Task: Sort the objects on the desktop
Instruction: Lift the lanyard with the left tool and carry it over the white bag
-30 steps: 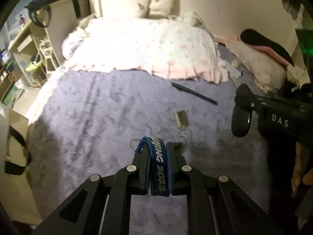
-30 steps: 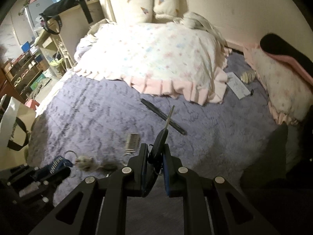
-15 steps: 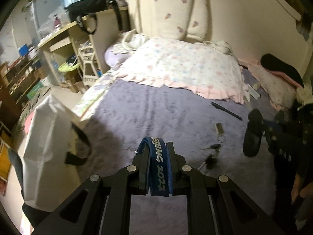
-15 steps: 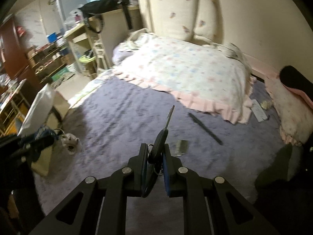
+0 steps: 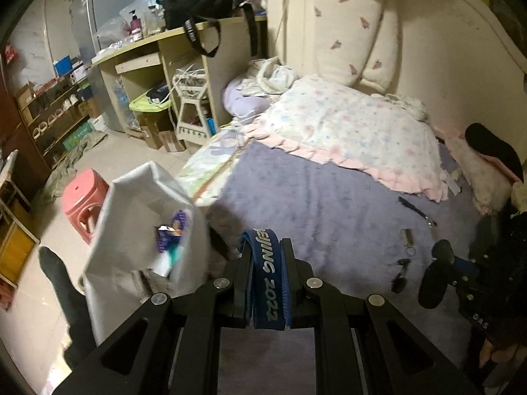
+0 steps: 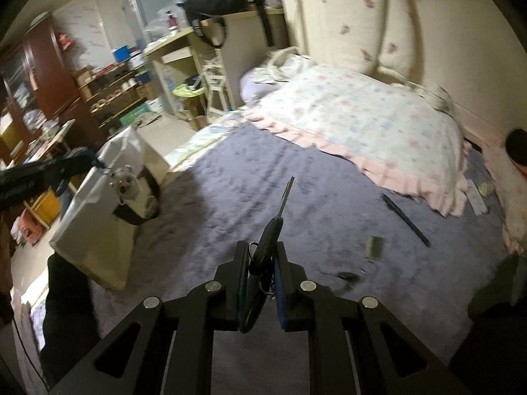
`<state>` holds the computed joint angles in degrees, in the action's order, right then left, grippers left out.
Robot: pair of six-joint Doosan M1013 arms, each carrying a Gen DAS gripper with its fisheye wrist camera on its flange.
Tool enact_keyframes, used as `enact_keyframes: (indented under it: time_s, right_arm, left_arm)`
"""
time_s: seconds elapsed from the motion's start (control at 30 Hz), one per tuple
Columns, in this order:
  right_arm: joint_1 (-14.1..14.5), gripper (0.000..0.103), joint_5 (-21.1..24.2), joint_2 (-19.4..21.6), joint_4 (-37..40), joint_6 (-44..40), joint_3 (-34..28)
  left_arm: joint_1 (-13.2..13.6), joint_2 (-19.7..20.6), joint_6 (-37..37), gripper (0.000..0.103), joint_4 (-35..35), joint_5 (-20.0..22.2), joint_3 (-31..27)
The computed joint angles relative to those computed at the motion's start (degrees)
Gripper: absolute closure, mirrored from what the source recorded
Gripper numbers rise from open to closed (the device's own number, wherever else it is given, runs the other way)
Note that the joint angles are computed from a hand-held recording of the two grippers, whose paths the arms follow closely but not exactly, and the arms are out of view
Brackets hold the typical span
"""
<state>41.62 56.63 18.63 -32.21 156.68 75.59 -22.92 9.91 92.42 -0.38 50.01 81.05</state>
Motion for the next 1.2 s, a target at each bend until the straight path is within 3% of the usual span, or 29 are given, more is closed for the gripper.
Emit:
enact_keyframes:
  time_s: [0.13,0.3,0.4,0.63,0.77,1.03,1.2]
  right_arm:
    - [0.4,0.090,-1.7,1.5,0.4,-1.6,-2.1]
    - [0.3,0.090,-3.8,2.9,2.7,-3.3,-3.0]
    - [0.1,0.090,-4.6,3.4,4.2,-4.0,-3.0]
    - [-0.3,0.090,-4.5,3.5,5.4,-4.9,-2.5]
    - [-0.4,0.090,-6.9,3.8,6.3,-6.9,-3.1]
    - [-1.6,0.090,-11.7,12.1,16.4,-25.5,-17.8]
    - [-2.4,0.090,-8.0,21.2,25.2,-38.6,-34.5]
  left_arm:
    - [2.6,0.6,4.3,0.089,-0.7,3.3,-2.7]
    - [6.4,2.0,13.5,0.089,-8.9,10.0,-6.1]
    - [8.4,2.8,15.0,0.089,-12.5,13.0,-7.4]
    - [10.9,2.2,13.9,0.089,-11.9,11.8,-7.9]
    - [11.0,2.1,13.7,0.089,-9.2,10.7,-6.9]
    - [12.9,3.1,17.6,0.089,-14.4,8.5,-4.8]
    - [14.5,3.5,22.2,0.089,-19.9,6.9,-3.2]
